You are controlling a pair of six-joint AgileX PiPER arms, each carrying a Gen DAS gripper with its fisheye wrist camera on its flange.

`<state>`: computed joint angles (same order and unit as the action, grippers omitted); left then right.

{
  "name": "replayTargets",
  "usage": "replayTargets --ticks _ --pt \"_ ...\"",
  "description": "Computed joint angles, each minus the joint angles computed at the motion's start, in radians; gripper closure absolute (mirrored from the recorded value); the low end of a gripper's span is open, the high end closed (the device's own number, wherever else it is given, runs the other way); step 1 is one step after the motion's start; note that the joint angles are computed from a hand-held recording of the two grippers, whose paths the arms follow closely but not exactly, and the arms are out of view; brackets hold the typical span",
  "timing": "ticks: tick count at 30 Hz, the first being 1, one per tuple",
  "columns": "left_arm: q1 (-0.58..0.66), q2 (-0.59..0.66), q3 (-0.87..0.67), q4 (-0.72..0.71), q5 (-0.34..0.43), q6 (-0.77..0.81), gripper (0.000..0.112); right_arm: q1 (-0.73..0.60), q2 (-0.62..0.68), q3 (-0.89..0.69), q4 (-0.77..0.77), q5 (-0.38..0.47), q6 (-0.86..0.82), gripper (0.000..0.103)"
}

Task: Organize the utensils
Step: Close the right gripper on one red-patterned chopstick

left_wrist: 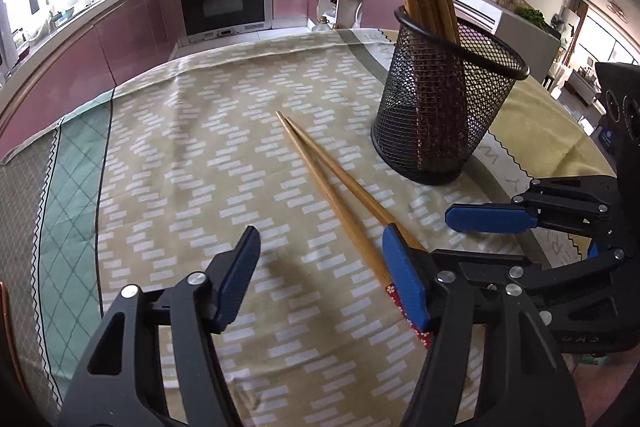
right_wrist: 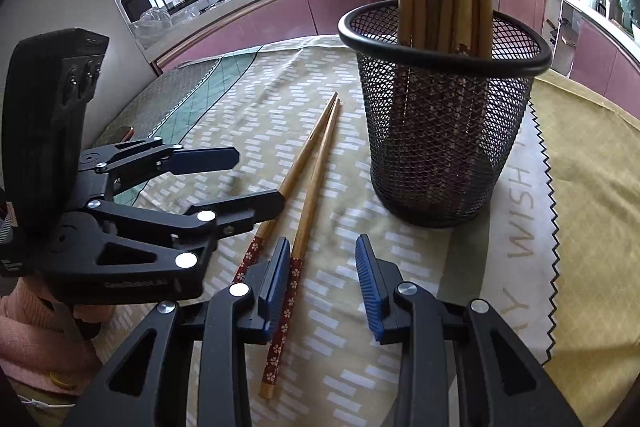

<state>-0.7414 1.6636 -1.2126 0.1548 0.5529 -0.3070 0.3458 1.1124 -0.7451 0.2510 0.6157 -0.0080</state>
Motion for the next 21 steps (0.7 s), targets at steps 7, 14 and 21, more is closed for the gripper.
replayTargets --ticks 7,14,21 --pt "-0.002 0.01 0.0 0.021 0.005 -0.027 0.071 0.006 0.021 -0.016 -0.014 -0.01 0.002 0.071" --pt "0.026 -0.037 0.056 -0.009 -0.015 -0.048 0.088 0.056 0.071 -0.045 -0.08 -0.048 0.071 0.082" --pt "0.057 -0.098 0.129 -0.094 -0.032 -0.013 0.104 -0.044 0.033 -0.007 0.137 -0.01 -0.107 0.097"
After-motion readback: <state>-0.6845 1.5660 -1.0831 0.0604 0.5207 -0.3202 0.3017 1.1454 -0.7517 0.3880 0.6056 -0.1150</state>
